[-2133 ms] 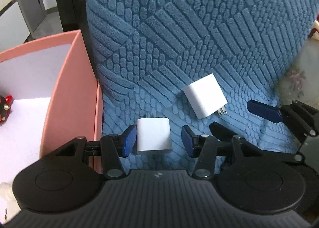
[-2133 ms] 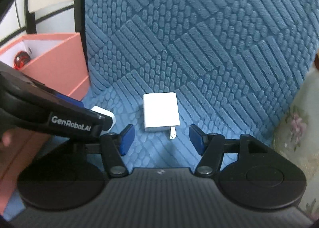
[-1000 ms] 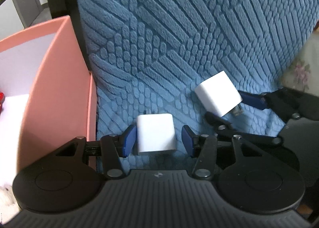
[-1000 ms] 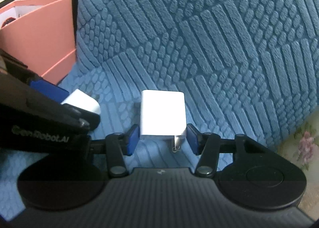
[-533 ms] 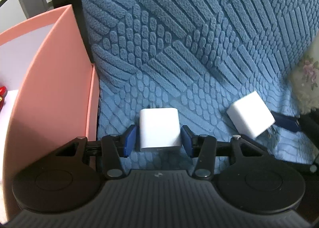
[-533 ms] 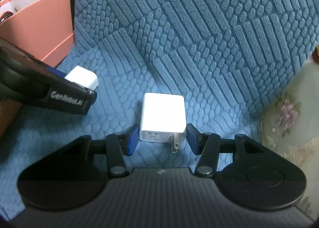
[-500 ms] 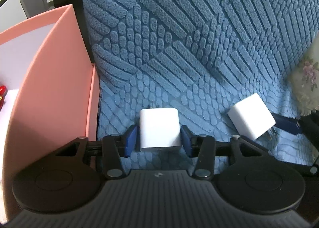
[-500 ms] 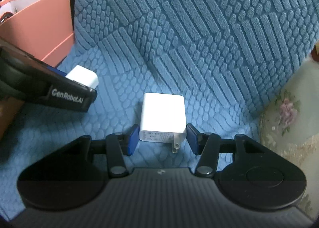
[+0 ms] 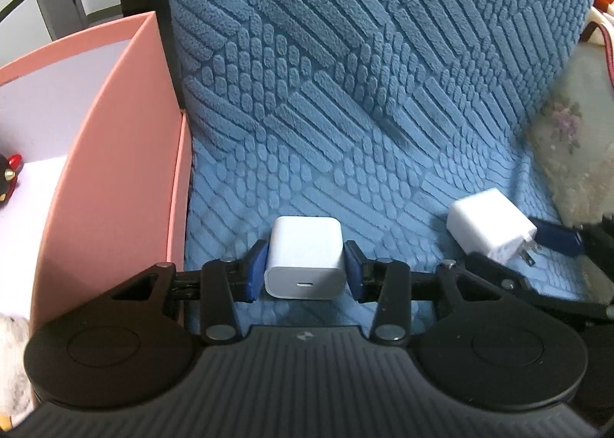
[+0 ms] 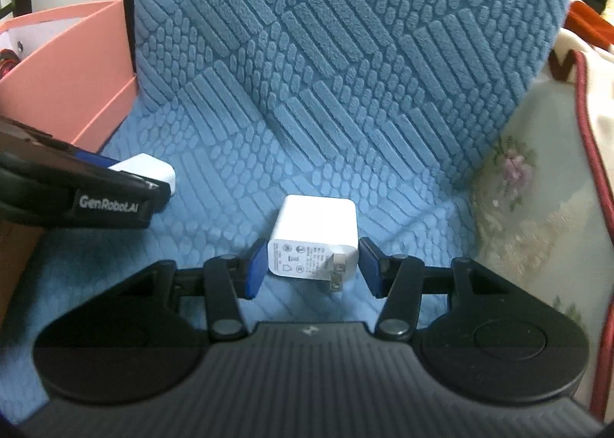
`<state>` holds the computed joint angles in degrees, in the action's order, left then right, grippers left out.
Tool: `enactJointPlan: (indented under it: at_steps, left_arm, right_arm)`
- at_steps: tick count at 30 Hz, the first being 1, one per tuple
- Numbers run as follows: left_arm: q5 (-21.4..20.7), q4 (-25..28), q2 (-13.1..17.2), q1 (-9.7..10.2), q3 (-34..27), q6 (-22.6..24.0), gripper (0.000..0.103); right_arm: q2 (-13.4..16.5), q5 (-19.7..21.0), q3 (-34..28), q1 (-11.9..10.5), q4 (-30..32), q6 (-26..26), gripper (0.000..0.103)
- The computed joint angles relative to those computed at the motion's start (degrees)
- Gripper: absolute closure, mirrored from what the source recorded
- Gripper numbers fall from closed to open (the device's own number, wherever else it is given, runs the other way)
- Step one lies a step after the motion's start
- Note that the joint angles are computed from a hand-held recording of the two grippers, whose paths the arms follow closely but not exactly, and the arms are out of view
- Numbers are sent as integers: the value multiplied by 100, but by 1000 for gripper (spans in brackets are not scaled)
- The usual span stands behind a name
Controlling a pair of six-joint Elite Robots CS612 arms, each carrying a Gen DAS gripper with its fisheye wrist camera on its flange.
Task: Organize rigid objects
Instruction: 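Close the left gripper on the small charger while the right gripper grasps the large charger, then lift the small charger with the left gripper while the right gripper carries the large charger toward the box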
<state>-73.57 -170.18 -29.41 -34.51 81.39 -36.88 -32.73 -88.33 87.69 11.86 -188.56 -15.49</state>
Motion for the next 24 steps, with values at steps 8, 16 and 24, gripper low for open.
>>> enactJointPlan:
  at_steps: [8,16,24]
  left_arm:
    - [-126,-457,-207,-99,452,70,55]
    - [-162,-544,-345,-225,806,-21,55]
    - [-177,-640,-547,-362,1174,-246,55]
  right_arm:
    - [-185,-51,500,-1,-336,304,49]
    - [-388,33,967,4,-512,699,50]
    - [-552,85,1287,-28,-544,689,50]
